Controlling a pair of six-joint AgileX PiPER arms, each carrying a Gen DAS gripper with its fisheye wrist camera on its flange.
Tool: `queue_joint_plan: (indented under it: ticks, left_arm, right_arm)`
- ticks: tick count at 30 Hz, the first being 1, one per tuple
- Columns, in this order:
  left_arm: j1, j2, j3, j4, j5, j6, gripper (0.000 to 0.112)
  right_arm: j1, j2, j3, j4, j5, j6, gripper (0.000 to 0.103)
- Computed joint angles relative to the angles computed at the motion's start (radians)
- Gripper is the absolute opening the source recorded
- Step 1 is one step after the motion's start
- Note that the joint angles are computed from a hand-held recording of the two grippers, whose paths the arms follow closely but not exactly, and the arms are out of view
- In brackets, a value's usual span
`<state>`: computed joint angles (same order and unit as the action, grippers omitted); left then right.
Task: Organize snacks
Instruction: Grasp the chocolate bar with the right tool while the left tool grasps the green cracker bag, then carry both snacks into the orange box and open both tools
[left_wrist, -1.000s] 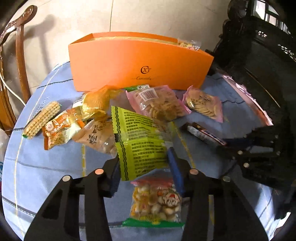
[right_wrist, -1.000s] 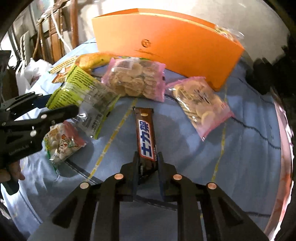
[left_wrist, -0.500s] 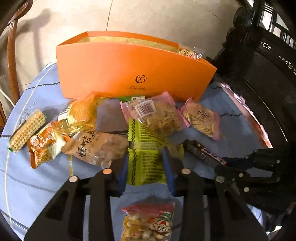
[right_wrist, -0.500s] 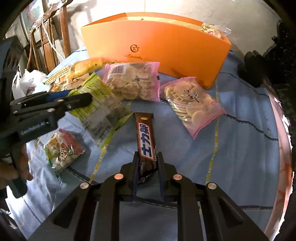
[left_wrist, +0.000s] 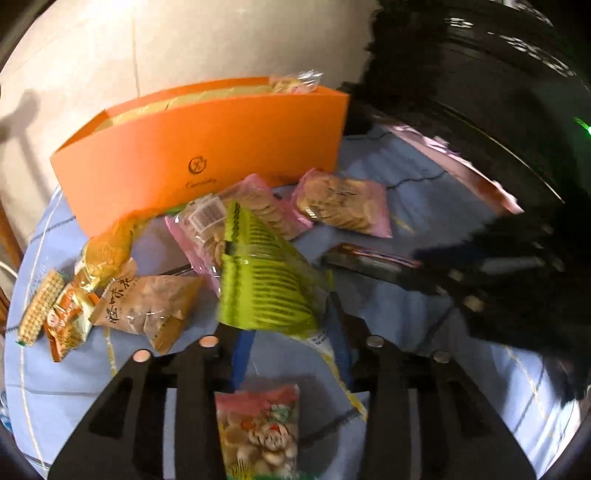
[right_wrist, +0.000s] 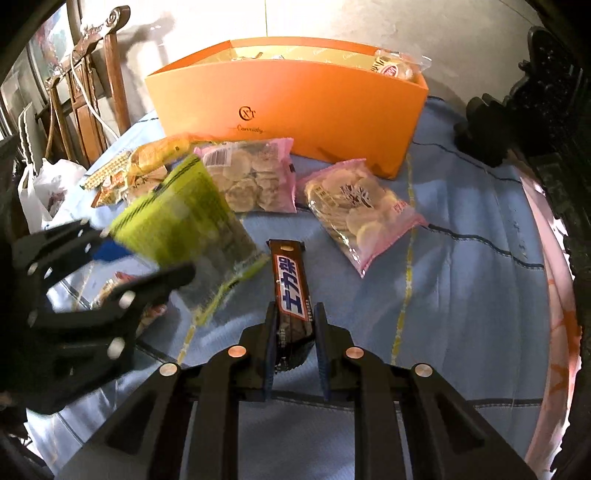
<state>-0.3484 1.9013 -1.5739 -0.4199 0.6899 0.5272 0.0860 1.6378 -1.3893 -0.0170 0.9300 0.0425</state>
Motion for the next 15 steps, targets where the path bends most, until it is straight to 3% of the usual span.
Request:
queue_joint_plan:
  ticks: [4, 5, 7, 15]
  left_arm:
    - [0.001, 0.076, -0.098, -0.018, 0.036, -0.039, 0.047]
    - [0.018, 0.079, -0.098, -0.081, 0.047, 0.012, 0.031]
    - [0.032, 0.094, -0.117, -0.153, 0.089, 0.081, 0.020]
    - [0.065, 0.070, -0.132, -0.206, 0.142, 0.074, 0.018]
  right_arm:
    - [-0.010, -0.010, 0.013, -0.001, 0.001, -0.001, 0.018]
    - [-0.014, -0.014, 0.015, -0.002, 0.002, -0.003, 0.018]
    - [-0.018, -0.020, 0.019, -0.006, 0.003, -0.010, 0.018]
    - [-0.060, -0.068, -0.005, 0.068, -0.002, -0.050, 0.018]
